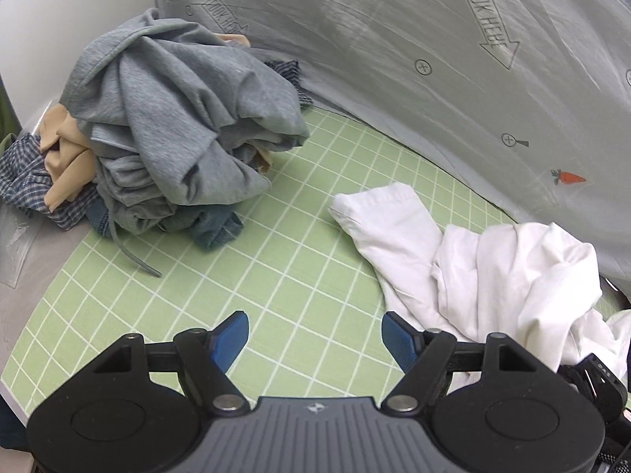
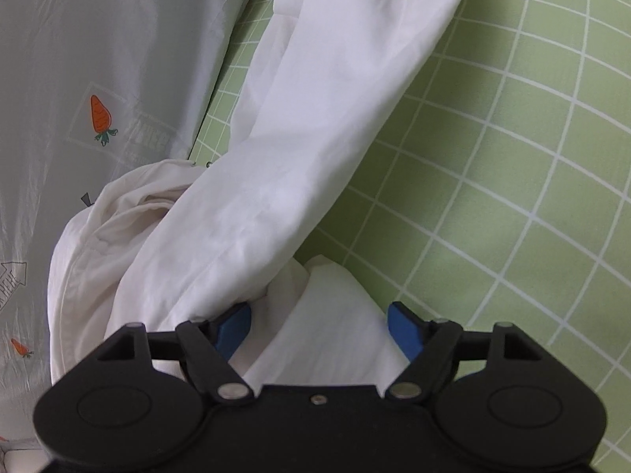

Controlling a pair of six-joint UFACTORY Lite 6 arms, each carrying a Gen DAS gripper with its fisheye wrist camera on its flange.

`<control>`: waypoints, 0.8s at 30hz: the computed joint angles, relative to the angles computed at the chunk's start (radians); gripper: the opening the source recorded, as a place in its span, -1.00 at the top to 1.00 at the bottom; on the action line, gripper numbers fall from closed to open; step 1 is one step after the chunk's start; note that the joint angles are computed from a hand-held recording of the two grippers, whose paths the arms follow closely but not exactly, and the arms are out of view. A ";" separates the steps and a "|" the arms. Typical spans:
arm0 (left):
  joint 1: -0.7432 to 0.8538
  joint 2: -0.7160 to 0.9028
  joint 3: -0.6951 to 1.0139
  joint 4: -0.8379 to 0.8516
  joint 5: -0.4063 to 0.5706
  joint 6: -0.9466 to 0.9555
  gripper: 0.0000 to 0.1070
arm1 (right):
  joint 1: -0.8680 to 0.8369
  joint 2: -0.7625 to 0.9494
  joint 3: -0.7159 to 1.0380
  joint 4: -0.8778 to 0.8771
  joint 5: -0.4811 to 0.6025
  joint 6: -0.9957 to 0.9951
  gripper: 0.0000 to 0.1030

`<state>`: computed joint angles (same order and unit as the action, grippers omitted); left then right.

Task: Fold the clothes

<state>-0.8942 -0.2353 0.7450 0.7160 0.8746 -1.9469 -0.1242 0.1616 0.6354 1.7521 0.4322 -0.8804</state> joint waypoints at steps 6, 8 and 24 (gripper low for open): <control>-0.002 0.162 0.150 0.024 -0.013 0.030 -0.41 | 0.017 0.067 0.076 -0.124 -0.017 -0.093 0.59; 0.011 0.217 0.211 0.027 -0.016 0.050 -0.41 | -0.014 0.033 0.041 -0.140 -0.008 -0.157 0.77; 0.019 0.743 0.814 0.059 -0.087 0.163 -0.41 | -0.472 -0.204 0.209 -0.332 -0.032 -0.469 0.83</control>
